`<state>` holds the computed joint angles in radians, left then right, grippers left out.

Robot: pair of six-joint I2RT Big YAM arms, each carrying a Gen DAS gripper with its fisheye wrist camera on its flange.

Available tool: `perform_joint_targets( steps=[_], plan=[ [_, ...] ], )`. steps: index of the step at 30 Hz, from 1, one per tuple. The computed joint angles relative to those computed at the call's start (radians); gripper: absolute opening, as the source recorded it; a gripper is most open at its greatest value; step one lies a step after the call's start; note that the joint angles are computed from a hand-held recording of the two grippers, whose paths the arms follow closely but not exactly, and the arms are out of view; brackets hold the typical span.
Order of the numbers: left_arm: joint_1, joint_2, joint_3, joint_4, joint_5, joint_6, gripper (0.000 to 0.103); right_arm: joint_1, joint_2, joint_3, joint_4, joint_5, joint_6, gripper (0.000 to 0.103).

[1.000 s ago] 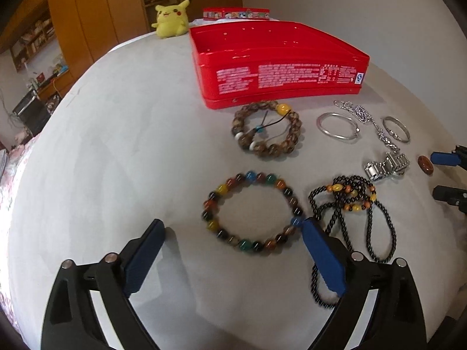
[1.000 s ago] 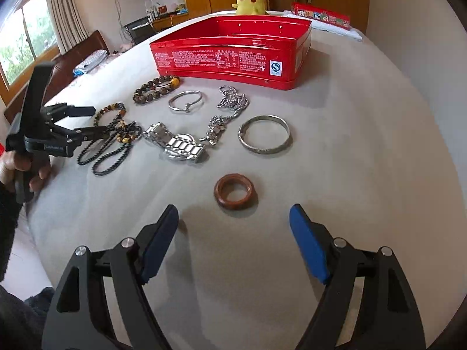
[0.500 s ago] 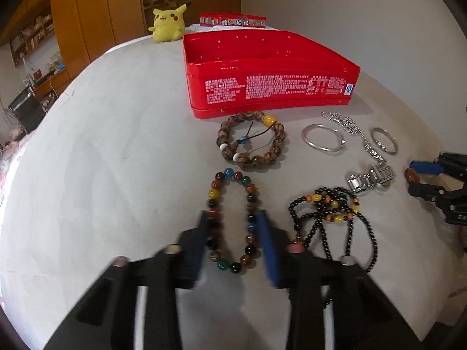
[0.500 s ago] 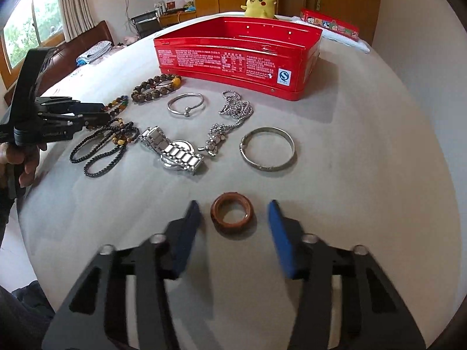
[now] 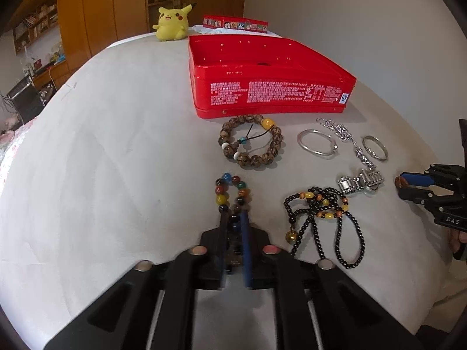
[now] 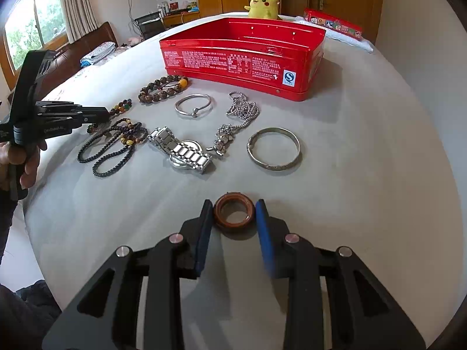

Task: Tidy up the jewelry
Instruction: 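Grasp the brown wooden ring with the right tool while the left tool grasps the multicolor bead bracelet, then carry the ring and bracelet into the red tin and open both tools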

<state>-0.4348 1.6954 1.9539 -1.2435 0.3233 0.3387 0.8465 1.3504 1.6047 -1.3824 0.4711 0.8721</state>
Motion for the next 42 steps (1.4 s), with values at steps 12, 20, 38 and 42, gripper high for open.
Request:
perform_joint_targets(
  steps=[12,20,38,42],
  plan=[
    [0.004,-0.025,-0.014,0.009,0.011,-0.01,0.007,0.019,0.003,0.024,-0.005,0.014,0.006,0.029],
    [0.012,-0.059,-0.014,0.019,0.029,-0.011,0.007,0.03,0.015,0.064,-0.006,0.029,-0.007,0.029],
    [0.01,-0.086,0.054,0.003,0.063,-0.002,0.007,0.051,0.049,0.172,-0.046,0.065,-0.041,0.029],
    [0.007,-0.078,0.086,-0.008,0.073,-0.001,0.007,0.052,0.055,0.195,-0.052,0.07,-0.055,0.029]
  ],
)
